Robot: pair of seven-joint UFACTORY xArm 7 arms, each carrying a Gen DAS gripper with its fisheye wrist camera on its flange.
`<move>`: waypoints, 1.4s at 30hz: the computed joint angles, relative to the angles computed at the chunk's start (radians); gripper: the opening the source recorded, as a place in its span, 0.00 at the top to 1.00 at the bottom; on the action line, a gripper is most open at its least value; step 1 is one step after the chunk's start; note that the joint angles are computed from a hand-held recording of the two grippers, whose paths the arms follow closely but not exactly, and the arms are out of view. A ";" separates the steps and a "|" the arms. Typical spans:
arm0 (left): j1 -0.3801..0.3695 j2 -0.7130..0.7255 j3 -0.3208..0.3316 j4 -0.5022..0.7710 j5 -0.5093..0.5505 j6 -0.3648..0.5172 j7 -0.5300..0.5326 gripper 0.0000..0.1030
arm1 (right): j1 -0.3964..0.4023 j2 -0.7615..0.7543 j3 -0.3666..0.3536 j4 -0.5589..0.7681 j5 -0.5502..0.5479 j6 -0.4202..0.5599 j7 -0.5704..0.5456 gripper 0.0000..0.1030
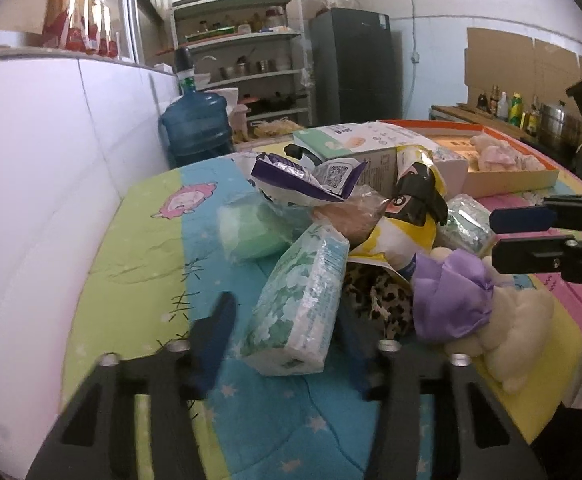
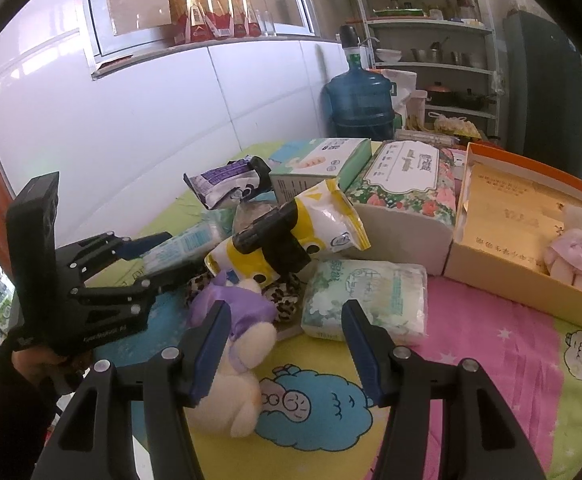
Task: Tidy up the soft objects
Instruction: 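Grasp the green-patterned tissue pack with the left tool, then grasp the purple snack bag with the right tool while the left tool holds the tissue pack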
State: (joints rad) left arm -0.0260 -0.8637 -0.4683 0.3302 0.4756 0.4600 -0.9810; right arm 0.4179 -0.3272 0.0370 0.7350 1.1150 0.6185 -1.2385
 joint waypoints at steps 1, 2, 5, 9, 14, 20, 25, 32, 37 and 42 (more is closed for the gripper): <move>-0.003 -0.004 0.010 -0.009 -0.002 -0.018 -0.002 0.67 | 0.000 0.002 0.001 0.001 0.000 -0.001 0.001 0.44; -0.002 -0.008 0.007 -0.014 -0.005 -0.024 -0.009 0.69 | -0.001 0.006 0.002 0.003 -0.003 -0.002 0.005 0.44; 0.000 -0.030 0.008 -0.035 -0.012 -0.049 -0.021 0.72 | -0.001 0.013 0.005 0.007 -0.005 -0.001 0.011 0.44; -0.011 -0.065 -0.007 -0.053 -0.029 -0.047 -0.039 0.73 | 0.004 0.010 0.003 0.016 0.007 0.017 0.007 0.44; -0.063 -0.140 -0.006 -0.098 -0.073 -0.041 -0.075 0.73 | 0.012 0.020 0.007 0.073 0.038 0.068 0.008 0.44; -0.112 -0.286 -0.035 -0.153 -0.110 0.006 -0.151 0.73 | 0.030 0.115 0.072 0.209 0.029 0.077 0.118 0.44; -0.170 -0.454 -0.025 -0.216 -0.128 0.118 -0.202 0.74 | 0.041 0.207 0.128 0.290 -0.060 0.039 0.268 0.25; -0.236 -0.684 0.023 -0.295 -0.136 0.244 -0.213 0.74 | 0.021 0.282 0.143 0.368 -0.091 0.076 0.487 0.24; -0.236 -0.708 0.030 -0.303 -0.124 0.232 -0.186 0.74 | 0.020 0.329 0.171 0.415 -0.193 0.026 0.670 0.22; -0.256 -0.746 0.025 -0.316 -0.132 0.235 -0.174 0.74 | 0.030 0.359 0.192 0.440 -0.339 -0.031 0.826 0.20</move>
